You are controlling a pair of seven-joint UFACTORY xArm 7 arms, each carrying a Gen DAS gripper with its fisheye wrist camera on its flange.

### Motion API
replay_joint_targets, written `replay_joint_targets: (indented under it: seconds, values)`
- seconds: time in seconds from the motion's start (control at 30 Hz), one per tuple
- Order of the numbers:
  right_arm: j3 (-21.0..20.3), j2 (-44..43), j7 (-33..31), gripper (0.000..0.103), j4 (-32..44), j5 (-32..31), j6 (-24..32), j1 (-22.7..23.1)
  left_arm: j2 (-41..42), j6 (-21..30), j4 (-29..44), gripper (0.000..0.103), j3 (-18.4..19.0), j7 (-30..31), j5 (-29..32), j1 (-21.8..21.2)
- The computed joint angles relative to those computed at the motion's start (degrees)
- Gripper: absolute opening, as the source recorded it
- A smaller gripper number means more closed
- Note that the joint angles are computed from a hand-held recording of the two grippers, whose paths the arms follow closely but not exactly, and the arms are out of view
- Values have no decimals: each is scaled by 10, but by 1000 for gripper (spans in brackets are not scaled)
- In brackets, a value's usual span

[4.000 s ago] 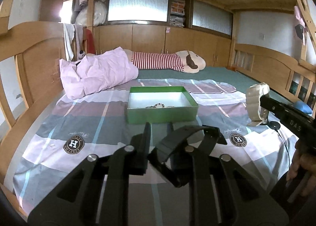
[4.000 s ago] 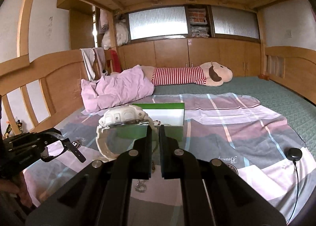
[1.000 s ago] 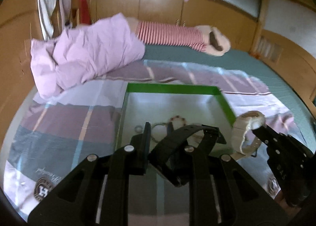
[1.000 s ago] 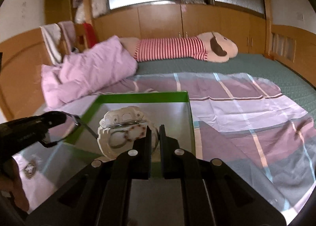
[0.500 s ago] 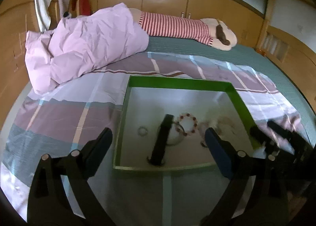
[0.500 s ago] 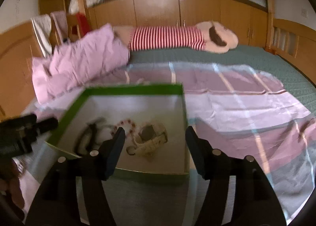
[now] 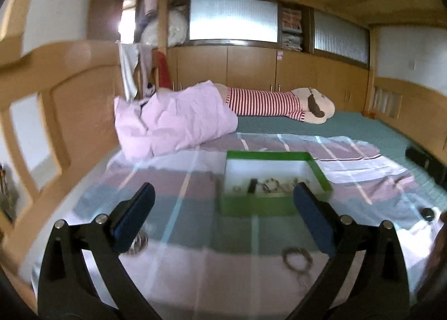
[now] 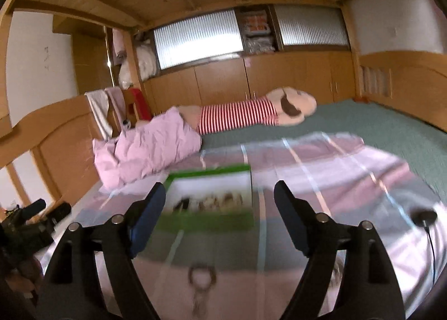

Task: Organize jewelry
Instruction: 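Move both open tools back over the beaded bracelet and silver chain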

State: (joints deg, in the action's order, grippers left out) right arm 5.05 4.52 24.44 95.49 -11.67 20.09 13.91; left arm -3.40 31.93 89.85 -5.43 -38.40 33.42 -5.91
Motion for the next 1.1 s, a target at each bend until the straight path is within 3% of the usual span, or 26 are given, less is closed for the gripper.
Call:
replay_joint_targets:
  seconds: [0.1, 0.17, 0.3, 0.4, 0.53, 1.1]
  values:
    - [4, -69, 15, 78, -96, -20, -15, -4, -66, -7, -75, 98, -5, 8, -39, -1]
    - [7, -104, -27, 78, -141, 33, -7, -3, -103, -5, -115, 98, -24, -5, -24, 11]
    - [20, -142, -59, 78, -187, 60, 10, -6, -151, 9, -168, 99, -44, 2, -45, 20]
    - [29, -152, -75, 78, -201, 57, 9, -9, -161, 16, -184, 99, -48, 27, -78, 19]
    - [36, -146, -75, 78, -196, 54, 13, -14, -157, 21, -183, 99, -63, 32, -73, 33]
    - [34, -127, -88, 78, -181, 71, 21, -7, -146, 35, -174, 99, -56, 60, -110, 23]
